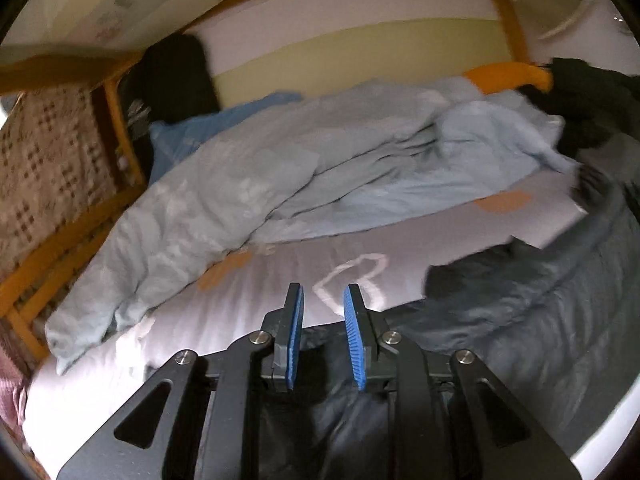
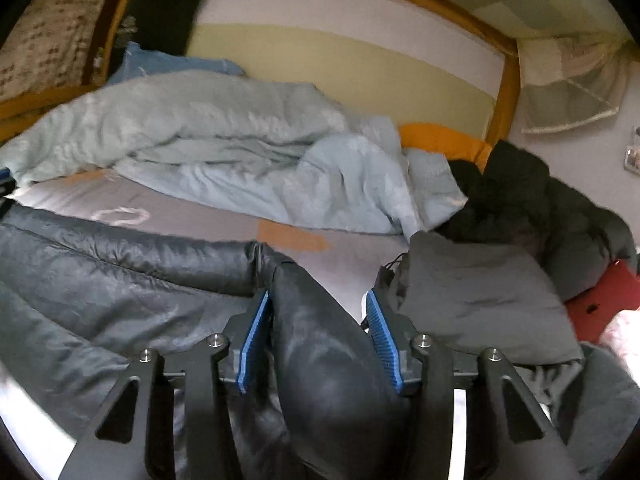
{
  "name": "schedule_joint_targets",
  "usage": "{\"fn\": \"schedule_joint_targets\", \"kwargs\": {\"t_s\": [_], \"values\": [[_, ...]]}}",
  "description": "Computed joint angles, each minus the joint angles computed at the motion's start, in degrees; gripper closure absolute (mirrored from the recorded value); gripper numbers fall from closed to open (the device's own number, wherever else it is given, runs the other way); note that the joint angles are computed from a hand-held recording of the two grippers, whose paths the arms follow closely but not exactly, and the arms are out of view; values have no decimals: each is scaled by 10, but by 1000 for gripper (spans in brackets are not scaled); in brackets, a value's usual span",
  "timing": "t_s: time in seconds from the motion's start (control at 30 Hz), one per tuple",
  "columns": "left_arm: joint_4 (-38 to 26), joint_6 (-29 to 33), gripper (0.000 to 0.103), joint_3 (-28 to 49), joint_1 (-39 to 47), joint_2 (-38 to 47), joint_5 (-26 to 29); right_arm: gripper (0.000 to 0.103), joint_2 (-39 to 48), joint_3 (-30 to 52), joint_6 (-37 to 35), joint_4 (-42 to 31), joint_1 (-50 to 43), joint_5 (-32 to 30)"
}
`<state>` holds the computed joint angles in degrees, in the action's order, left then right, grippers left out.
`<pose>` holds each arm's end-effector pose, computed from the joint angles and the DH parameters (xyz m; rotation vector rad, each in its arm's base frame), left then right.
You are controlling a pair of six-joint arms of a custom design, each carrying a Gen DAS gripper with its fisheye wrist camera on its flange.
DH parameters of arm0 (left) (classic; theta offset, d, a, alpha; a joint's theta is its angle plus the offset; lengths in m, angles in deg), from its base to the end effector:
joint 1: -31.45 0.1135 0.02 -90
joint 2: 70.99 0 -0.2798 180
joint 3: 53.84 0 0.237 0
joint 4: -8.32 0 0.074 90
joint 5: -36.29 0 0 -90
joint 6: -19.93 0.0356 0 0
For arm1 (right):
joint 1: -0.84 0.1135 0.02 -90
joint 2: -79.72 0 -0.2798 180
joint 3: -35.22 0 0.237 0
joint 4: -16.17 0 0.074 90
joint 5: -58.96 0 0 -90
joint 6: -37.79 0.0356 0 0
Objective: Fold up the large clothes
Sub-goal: 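Lift the jacket end with the left gripper and fold it over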
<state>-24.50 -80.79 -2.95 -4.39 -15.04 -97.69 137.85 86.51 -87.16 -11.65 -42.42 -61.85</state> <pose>0.1588 -0.0842 0.2633 0.0496 2.0464 0.3568 0.1535 -0.1194 0.2634 -0.1482 2.0849 -0.2418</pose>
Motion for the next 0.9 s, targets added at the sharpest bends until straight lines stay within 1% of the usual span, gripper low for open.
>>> {"fn": "schedule_joint_targets", "kwargs": {"t_s": [0.03, 0.07, 0.1, 0.13, 0.17, 0.2, 0.23, 0.27, 0.3, 0.33, 0.4, 0.43, 0.47, 0.5, 0.53, 0.57, 0.6, 0.63, 0.67, 0.7, 0.73, 0.77, 0.8, 0.83, 0.87, 0.9], "values": [[-33, -31, 81, 16, 0, 1, -11, 52, 24, -2, 16, 25, 23, 27], [-50, -49, 77, 17, -12, -23, -16, 52, 51, -2, 31, 46, 42, 51], [-63, -61, 64, 7, -39, -66, -30, 52, 68, 0, 37, 56, 48, 60], [-93, -83, 54, 2, -83, -103, -69, 52, 81, -2, 43, 68, 53, 68], [-128, -111, 33, 3, -126, -125, -119, 51, 85, -6, 46, 79, 51, 70], [-185, -159, 16, 7, -176, -138, -181, 51, 86, -7, 44, 82, 42, 57], [-234, -201, 11, 11, -204, -145, -216, 45, 86, -6, 43, 82, 29, 39], [-275, -235, 5, 12, -216, -153, -228, 33, 82, -6, 42, 82, 13, 23], [-281, -231, 4, 7, -207, -168, -216, 27, 77, -7, 49, 86, -11, 1], [-267, -203, 4, -7, -176, -189, -187, 20, 68, -12, 49, 85, -36, -22], [-220, -137, 3, -39, -88, -199, -130, 18, 80, 3, 47, 68, -93, -86], [-178, -83, 3, -66, -34, -195, -93, 18, 86, 11, 43, 55, -116, -108], [-143, -52, 3, -89, 4, -185, -70, 18, 95, 16, 42, 48, -140, -125], [-112, -33, 3, -110, 31, -182, -51, 18, 104, 21, 39, 41, -161, -141], [-71, -3, 3, -133, 77, -190, 5, 18, 121, 28, 31, 27, -189, -166], [-52, 15, 6, -145, 116, -200, 60, 18, 147, 41, 15, 0, -215, -194], [-38, 30, 14, -153, 156, -212, 121, 18, 177, 60, -15, -46, -235, -219], [-32, 38, 19, -157, 185, -224, 166, 18, 206, 82, -47, -92, -250, -238], [-22, 35, 25, -158, 187, -224, 165, 22, 250, 114, -91, -159, -263, -257], [-5, 25, 30, -160, 162, -214, 121, 34, 284, 137, -121, -206, -270, -272], [14, 26, 40, -161, 146, -203, 86, 79, 313, 156, -152, -249, -276, -292], [30, 29, 78, -159, 132, -190, 61, 89, 339, 174, -187, -293, -277, -314], [49, 30, 101, -153, 124, -159, 32, 89, 335, 169, -176, -275, -270, -316], [58, 24, 102, -144, 120, -124, 6, 91, 313, 146, -137, -216, -256, -305], [76, 30, 102, -137, 142, -94, 11, 91, 285, 120, -92, -146, -234, -283], [102, 43, 102, -134, 178, -76, 45, 91, 262, 99, -51, -91, -211, -260]]}}
